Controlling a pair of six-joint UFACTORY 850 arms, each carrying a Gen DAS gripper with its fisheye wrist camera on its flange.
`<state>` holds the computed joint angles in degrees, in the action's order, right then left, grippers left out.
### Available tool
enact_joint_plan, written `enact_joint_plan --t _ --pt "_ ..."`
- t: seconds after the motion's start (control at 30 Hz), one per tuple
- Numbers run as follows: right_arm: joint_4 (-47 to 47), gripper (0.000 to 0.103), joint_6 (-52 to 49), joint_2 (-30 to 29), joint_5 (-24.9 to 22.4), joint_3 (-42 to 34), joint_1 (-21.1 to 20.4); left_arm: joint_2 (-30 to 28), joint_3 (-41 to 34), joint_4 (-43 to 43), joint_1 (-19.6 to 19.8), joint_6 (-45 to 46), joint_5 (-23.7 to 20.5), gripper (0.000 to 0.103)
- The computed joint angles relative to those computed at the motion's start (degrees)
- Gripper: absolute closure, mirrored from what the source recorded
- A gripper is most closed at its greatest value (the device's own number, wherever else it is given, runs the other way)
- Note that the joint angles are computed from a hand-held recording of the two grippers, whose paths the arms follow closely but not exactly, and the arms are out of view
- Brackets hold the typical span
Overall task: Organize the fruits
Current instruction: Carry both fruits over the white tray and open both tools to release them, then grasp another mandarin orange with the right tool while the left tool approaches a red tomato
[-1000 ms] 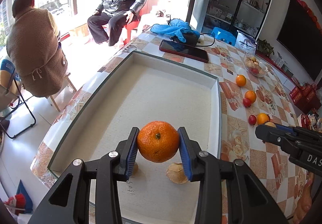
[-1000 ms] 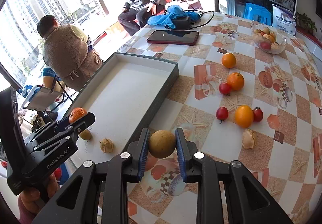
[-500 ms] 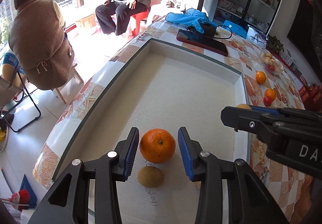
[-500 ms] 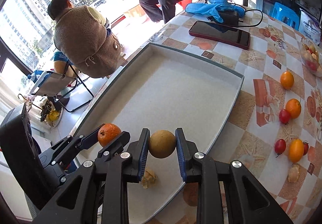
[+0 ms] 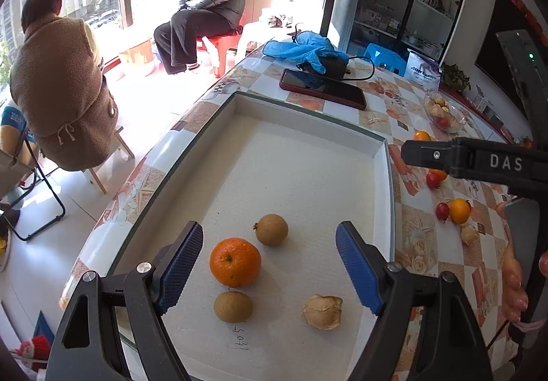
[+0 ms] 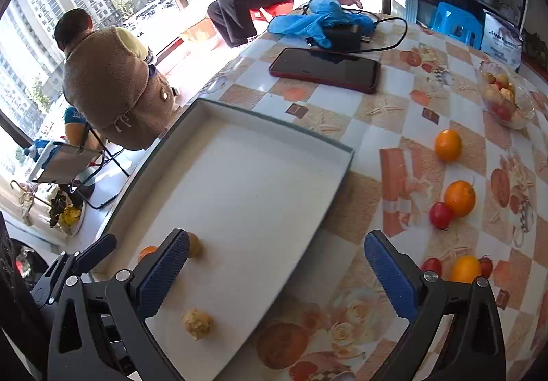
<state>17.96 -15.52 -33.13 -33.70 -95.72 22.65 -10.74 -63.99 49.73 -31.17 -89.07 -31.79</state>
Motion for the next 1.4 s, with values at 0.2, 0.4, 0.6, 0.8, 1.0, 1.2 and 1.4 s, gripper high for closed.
enact_joint_plan --t 0.2,0.4,0.6,0.8,1.0,1.2,1.4 --pt "-0.8 0.0 8.6 -5.6 -3.4 -8.2 -7.0 -2.9 -4.3 -1.5 -2.2 3.6 3.8 0.02" --pt "0.0 0.0 12.2 -11.1 -7.0 -14.7 -10.3 -7.1 -8.3 -4.1 -5.0 10.1 7.8 0.02" --pt "-0.6 0.003 13.0 -16.5 -7.5 -21.1 -9.6 -9.3 -10.0 -6.2 -6.1 13.4 7.8 0.02" --pt "-5.1 0.027 14.5 -22.4 -11.8 -29.3 -8.6 -10.4 -11.2 -8.7 -5.6 15.8 7.1 0.02" --pt "-4.8 0.066 12.7 -19.7 -8.7 -24.9 -9.0 -12.7 -14.6 -10.4 -5.7 19.2 6.3 0.02" --pt "7.0 0.066 2.6 -9.9 -2.6 -12.2 -12.6 -17.5 -20.5 -17.3 -5.3 26.5 6.5 0.02" --pt "12.0 0.066 -6.2 0.8 2.5 2.7 -16.3 -25.9 -30.2 -22.2 -5.0 31.2 3.1 0.02"
